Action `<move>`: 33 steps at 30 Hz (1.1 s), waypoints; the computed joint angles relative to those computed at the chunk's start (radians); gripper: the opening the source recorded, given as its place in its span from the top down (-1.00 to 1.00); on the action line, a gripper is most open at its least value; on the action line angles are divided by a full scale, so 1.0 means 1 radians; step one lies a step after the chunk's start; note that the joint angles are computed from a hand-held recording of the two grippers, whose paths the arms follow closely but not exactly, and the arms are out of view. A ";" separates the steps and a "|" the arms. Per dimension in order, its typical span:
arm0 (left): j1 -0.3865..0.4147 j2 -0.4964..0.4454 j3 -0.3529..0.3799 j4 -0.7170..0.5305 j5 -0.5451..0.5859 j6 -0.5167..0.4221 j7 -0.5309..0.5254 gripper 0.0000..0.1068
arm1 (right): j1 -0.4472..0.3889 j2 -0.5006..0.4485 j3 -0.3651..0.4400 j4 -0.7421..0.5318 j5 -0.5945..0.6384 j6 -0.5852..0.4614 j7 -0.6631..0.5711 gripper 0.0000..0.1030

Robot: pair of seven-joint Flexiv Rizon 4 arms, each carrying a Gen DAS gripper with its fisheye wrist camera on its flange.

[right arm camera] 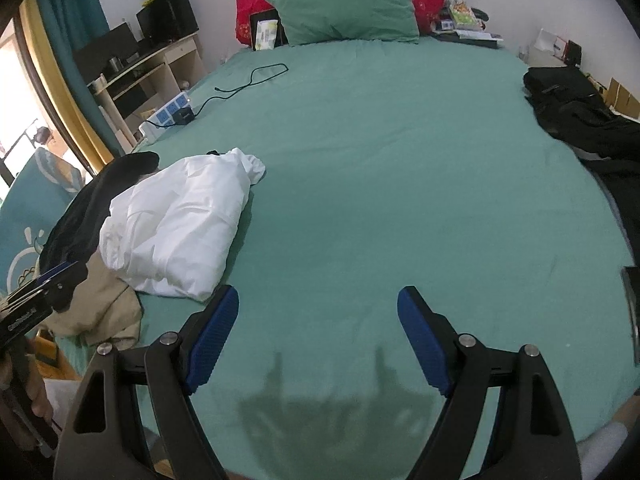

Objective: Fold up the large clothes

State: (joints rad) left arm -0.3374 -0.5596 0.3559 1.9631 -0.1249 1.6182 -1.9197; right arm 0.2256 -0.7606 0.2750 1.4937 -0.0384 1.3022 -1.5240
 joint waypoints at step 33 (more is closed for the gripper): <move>-0.803 0.010 0.815 -0.162 0.292 -0.049 -0.452 -0.30 | -0.169 0.316 0.063 0.256 -0.035 0.312 -0.091 -0.85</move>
